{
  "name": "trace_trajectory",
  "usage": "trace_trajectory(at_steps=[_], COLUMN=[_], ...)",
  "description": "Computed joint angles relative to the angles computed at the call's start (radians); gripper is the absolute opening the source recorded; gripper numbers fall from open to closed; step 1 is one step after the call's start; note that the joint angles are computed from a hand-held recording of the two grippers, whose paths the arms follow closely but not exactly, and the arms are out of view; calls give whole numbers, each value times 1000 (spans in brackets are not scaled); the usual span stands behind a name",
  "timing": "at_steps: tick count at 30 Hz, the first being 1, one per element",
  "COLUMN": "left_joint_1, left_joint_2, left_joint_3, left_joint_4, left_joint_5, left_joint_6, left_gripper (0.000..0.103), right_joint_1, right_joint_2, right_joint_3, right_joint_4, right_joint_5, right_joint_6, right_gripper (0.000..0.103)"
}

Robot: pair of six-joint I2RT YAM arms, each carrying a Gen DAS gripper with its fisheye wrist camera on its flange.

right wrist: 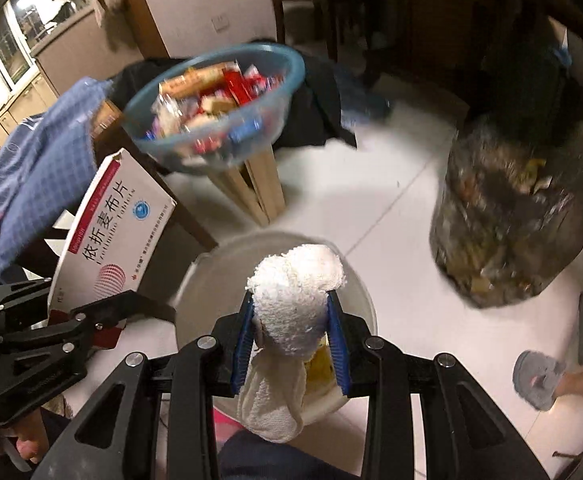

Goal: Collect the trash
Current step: 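Carry the medicine box and towel toward the white bucket, then open both tools over the white bucket to drop the box and towel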

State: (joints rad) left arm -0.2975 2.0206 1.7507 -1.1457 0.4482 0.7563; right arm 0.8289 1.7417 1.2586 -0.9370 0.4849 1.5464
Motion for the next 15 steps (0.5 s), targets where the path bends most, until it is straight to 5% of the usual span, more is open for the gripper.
trace_trajectory(at_steps=[15], left_joint_1=[-62], left_joint_2=[134], left_joint_3=[33], left_joint_4=[-21], left_joint_5=[-127], left_joint_6=[-36], left_gripper=[18], right_joint_1=[-69], right_joint_2=[-11], right_joint_3=[-209], right_joint_4=[242], right_joint_5=[-138], right_joint_6=[-35], right_gripper=[35])
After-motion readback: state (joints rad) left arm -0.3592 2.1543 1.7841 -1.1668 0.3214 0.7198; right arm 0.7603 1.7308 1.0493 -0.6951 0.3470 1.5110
